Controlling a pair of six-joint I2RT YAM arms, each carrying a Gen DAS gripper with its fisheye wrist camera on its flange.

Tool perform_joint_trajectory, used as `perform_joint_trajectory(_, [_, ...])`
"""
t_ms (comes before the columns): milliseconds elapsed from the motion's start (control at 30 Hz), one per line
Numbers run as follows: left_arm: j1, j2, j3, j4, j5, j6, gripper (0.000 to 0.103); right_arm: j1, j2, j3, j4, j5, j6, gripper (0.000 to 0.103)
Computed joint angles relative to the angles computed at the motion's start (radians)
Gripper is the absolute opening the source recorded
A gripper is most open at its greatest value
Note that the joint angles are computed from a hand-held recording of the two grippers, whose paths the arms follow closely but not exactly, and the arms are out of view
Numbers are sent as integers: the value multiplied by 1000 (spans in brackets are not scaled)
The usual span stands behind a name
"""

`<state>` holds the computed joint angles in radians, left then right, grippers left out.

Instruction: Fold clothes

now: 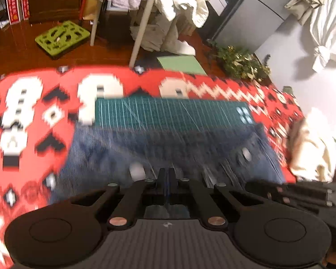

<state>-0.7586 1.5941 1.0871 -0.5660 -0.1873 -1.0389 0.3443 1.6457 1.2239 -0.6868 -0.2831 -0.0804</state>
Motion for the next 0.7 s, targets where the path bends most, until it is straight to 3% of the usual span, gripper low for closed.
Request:
perform_joint_trajectory(367, [-444,-42,-37,-69,42,-459,1,-172,-443,-301,-461,-51,-282,3])
perform_joint_trajectory(533, [-582,45,22,-70,38,-592,0,-145,-600,-415,-555,-17,-314,3])
perform_joint_trajectory(700, [-640,107,70,-87,17,-648,1,-116,-711,-503,-589,-2,-309,3])
